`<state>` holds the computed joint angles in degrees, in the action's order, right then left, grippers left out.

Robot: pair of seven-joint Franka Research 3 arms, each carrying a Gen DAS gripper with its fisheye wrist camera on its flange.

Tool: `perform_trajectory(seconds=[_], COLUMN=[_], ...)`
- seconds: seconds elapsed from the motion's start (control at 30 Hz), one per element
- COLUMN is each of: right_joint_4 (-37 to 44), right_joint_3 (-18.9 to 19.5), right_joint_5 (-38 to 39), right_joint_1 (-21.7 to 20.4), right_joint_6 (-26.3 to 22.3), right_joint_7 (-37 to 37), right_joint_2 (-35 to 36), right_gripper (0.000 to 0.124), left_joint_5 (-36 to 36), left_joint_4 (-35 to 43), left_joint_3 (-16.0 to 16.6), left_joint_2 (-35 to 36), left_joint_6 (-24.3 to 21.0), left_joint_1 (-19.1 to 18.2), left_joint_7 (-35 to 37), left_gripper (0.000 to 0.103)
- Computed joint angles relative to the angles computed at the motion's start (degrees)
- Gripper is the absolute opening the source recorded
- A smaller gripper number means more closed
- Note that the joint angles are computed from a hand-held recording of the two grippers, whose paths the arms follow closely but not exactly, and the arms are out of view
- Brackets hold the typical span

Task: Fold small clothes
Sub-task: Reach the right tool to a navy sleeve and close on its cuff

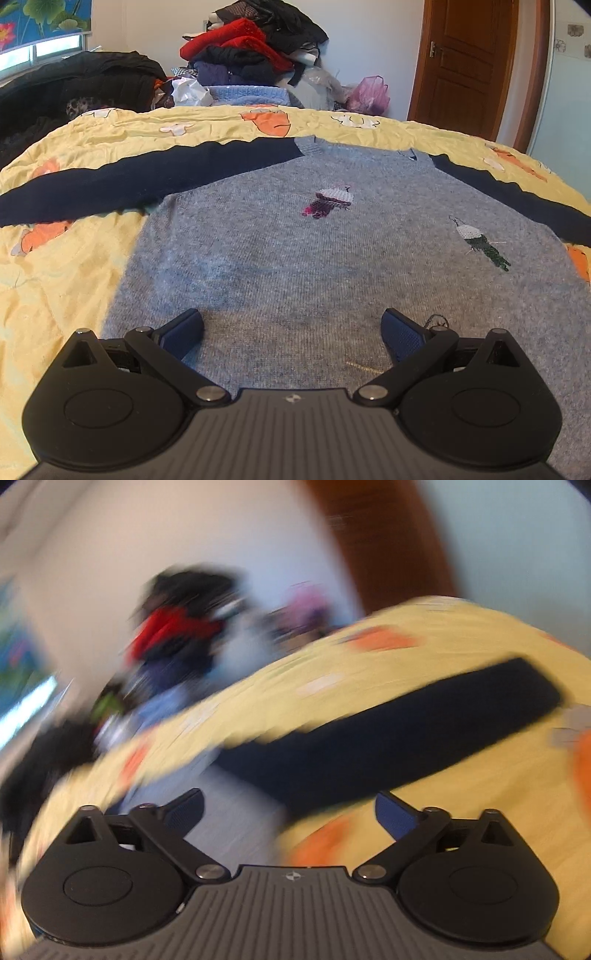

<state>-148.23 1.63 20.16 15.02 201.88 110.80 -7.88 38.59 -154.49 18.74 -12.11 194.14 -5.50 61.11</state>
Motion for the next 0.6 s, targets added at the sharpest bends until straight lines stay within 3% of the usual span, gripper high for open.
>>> perform_trajectory(seconds=[0.07,0.13,0.23,0.37,0.5,0.6], right_joint_4=[0.73,2.08,0.97,0.51,3.53,7.23], right_joint_3=[-1.93,-2.34,-9.44,-8.20,-5.54,-5.01], right_joint_5=[3.61,8.31,-4.75,-7.75,-1.47,1.42], right_joint_1=[-2.79,-5.93,-5.74,-9.42,-10.51,-11.34], right_joint_6=[1.13,-1.27,-0.74,4.56,8.33,8.00], right_joint_7=[1.88,1.66,17.61,23.70,16.69,12.15], right_joint_2=[1.56,2.84,5.02,9.17,13.97,16.57], right_gripper=[0.091,0.092,0.088,0.081,0.079,0.067], left_joint_5=[-0.56,-1.31,-1.51,-1.97,-2.80,-3.10], left_joint_4=[0.01,-0.05,-0.07,-0.07,-0.24,-0.25], left_joint_3=[-1.26,-2.83,-2.77,-3.32,-4.51,-4.42], left_joint_2=[0.12,0.14,0.15,0.18,0.11,0.12], left_joint_6=[0.00,-0.09,-0.07,-0.14,-0.23,-0.26], left_joint_1=[1.05,2.34,2.22,2.61,3.54,3.40], left_joint_7=[0.34,0.86,1.03,1.40,2.12,2.41], left_gripper=[0.103,0.103,0.103,0.103,0.103,0.103])
